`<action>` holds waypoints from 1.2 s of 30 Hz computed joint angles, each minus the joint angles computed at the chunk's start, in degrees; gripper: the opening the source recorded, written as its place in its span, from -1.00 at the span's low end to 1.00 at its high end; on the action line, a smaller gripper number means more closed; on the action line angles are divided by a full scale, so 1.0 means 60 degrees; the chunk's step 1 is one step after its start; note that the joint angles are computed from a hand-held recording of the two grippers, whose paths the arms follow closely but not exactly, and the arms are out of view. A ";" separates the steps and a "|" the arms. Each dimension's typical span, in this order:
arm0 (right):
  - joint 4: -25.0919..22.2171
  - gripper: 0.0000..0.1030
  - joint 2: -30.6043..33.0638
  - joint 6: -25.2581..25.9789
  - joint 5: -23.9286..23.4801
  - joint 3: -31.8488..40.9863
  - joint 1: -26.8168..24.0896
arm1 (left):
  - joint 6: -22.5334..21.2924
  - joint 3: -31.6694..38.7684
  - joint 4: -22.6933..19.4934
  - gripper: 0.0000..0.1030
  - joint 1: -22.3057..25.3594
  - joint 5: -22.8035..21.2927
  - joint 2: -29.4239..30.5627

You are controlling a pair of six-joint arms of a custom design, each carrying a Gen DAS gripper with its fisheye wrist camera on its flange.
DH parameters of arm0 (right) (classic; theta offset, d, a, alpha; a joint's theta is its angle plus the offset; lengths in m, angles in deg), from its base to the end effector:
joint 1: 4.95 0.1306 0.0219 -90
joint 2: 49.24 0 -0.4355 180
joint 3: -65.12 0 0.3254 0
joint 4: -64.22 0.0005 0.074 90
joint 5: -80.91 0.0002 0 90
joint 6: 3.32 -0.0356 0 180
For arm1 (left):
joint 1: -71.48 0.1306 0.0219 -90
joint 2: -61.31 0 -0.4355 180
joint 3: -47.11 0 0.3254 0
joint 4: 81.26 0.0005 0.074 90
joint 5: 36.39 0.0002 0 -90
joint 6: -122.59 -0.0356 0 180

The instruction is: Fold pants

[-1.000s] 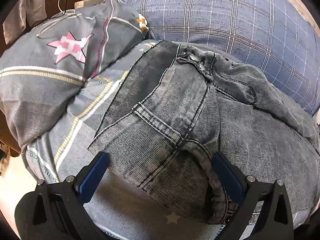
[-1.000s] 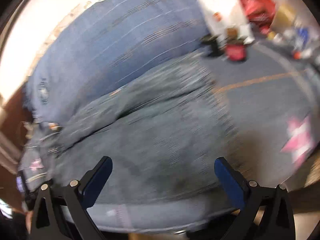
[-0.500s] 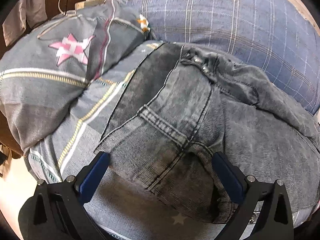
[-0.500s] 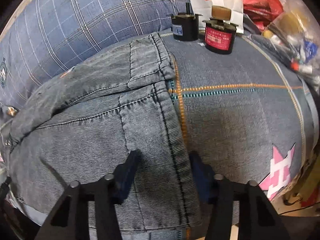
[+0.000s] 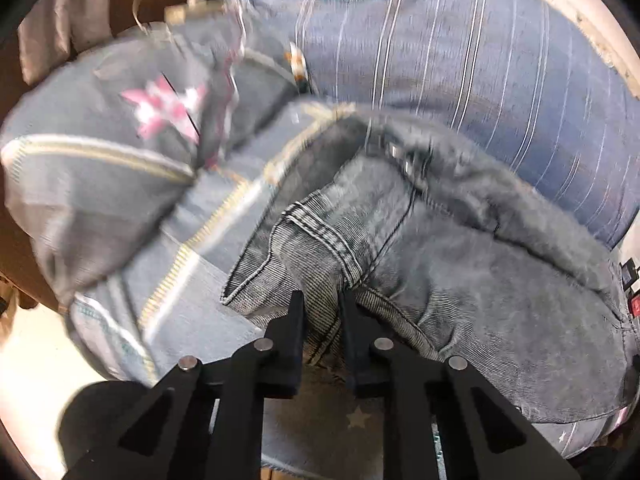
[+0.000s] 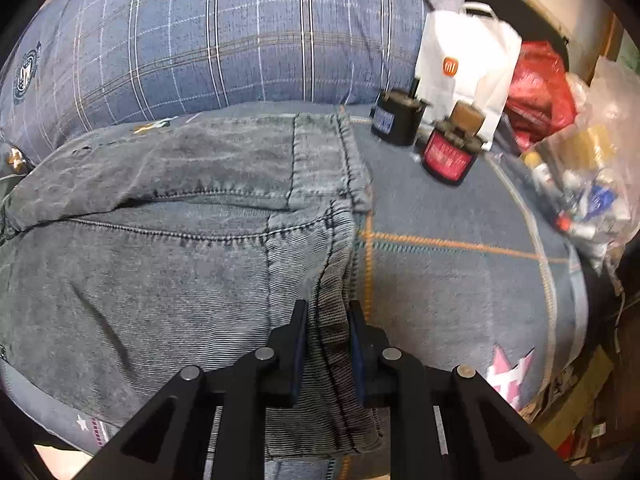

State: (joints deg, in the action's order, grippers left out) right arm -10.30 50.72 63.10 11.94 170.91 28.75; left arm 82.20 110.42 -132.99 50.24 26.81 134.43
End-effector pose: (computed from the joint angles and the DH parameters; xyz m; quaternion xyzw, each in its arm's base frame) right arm 0.3898 0.2440 0.4926 -0.0516 0.9655 -0.0703 0.2455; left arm 0.2539 -0.0820 0.3988 -0.2863 0.9002 0.0444 0.3251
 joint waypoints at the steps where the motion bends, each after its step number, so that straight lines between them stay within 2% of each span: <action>1: 0.0059 -0.61 -0.0026 0.0034 0.0087 0.0021 0.0017 | 0.0117 0.0071 -0.0169 -0.67 -0.0246 -0.0379 -0.0108; 2: 0.0120 -0.61 -0.0103 0.0044 0.0240 0.0031 0.0077 | 0.0329 0.0171 -0.0438 -0.67 -0.0563 -0.0782 -0.0157; 4: 0.0304 -0.61 -0.0243 0.0122 0.0584 -0.0101 0.0192 | 0.0416 0.0213 -0.0693 -0.64 -0.0660 -0.0842 0.0029; 6: -0.0219 -0.57 0.0055 0.0294 0.0346 -0.0043 0.0112 | 0.0139 0.0173 -0.0923 -0.56 -0.0035 0.0289 0.0691; 7: -0.0726 -0.57 0.0385 0.0485 -0.0099 0.0015 -0.0026 | 0.0053 0.0132 -0.1046 -0.50 0.0321 0.0931 0.0898; 8: -0.0765 -0.56 0.0499 0.0550 -0.0408 -0.0159 -0.0136 | 0.0038 0.0033 -0.0896 -0.45 0.0408 0.1001 0.0737; 9: -0.0324 -0.44 0.0283 0.0490 -0.0322 -0.0397 -0.0150 | 0.0084 0.0018 -0.0868 -0.24 0.0410 0.0926 0.0581; 10: -0.0294 -0.30 0.0198 0.0390 -0.0260 -0.0389 -0.0167 | 0.0217 0.0067 -0.0956 0.00 0.0389 0.0778 0.0430; 11: -0.0165 -0.18 0.0051 0.0231 -0.0231 -0.0420 -0.0203 | 0.0352 0.0137 -0.1056 0.07 0.0352 0.0618 0.0288; 12: 0.0053 0.07 -0.0130 0.0075 -0.0132 -0.0480 -0.0220 | 0.0396 0.0245 -0.1095 0.12 0.0263 0.0343 0.0107; 13: 0.0288 0.16 -0.0315 0.0009 0.0067 -0.0534 -0.0186 | 0.0307 0.0360 -0.1088 0.17 0.0172 0.0112 0.0020; 15: 0.0590 0.16 -0.0524 0.0138 0.0261 -0.0456 -0.0049 | 0.0005 0.0642 -0.1138 0.23 0.0044 -0.0291 -0.0061; 17: 0.0832 0.16 -0.0634 0.0183 0.0005 -0.0348 0.0026 | -0.0484 0.0752 -0.0768 0.41 -0.0027 -0.0599 -0.0103; 18: 0.0996 0.17 -0.0646 0.0224 -0.0284 -0.0270 0.0063 | -0.0694 0.0740 -0.0596 0.57 0.0061 -0.0602 -0.0030; 19: 0.1059 0.28 -0.0641 0.0306 -0.0514 -0.0238 0.0057 | -0.0869 0.0742 -0.0591 0.60 0.0243 -0.0383 0.0062; 21: 0.1012 0.47 -0.0408 0.0464 -0.0835 -0.0198 0.0138 | -0.1216 0.0574 -0.0733 0.60 0.0772 0.0576 0.0544; 23: 0.0387 0.48 0.0079 0.0485 -0.1412 -0.0096 0.0099 | -0.1634 0.0601 -0.1284 0.60 0.1365 0.1795 0.1183; 24: 0.0071 0.48 0.0315 0.0371 -0.1763 -0.0062 0.0031 | -0.1790 0.0490 -0.1136 0.60 0.1549 0.2029 0.1078; 27: 0.0265 0.48 0.0272 0.0157 -0.2018 -0.0236 -0.0011 | -0.1857 0.0506 -0.0532 0.60 0.1551 0.1227 0.0324; 29: 0.0407 0.48 0.0168 0.0112 -0.1856 -0.0182 0.0008 | -0.2369 0.0806 -0.0113 0.60 0.1885 0.1331 0.0168; 31: 0.0488 0.48 0.0228 0.0066 -0.1853 -0.0021 -0.0056 | -0.2914 0.1135 0.0236 0.60 0.2381 0.1896 0.0358; 32: 0.0474 0.48 0.0289 0.0084 -0.1879 0.0154 -0.0094 | -0.3245 0.1384 0.0504 0.60 0.2765 0.2406 0.0677; 36: 0.0627 0.48 0.0578 0.0104 -0.1942 0.0670 -0.0088 | -0.4071 0.2250 0.0464 0.52 0.3355 0.3591 0.2080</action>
State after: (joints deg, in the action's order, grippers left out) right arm -6.53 54.19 63.73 0.29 174.93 28.22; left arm 57.77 123.92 -130.21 70.37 48.36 146.91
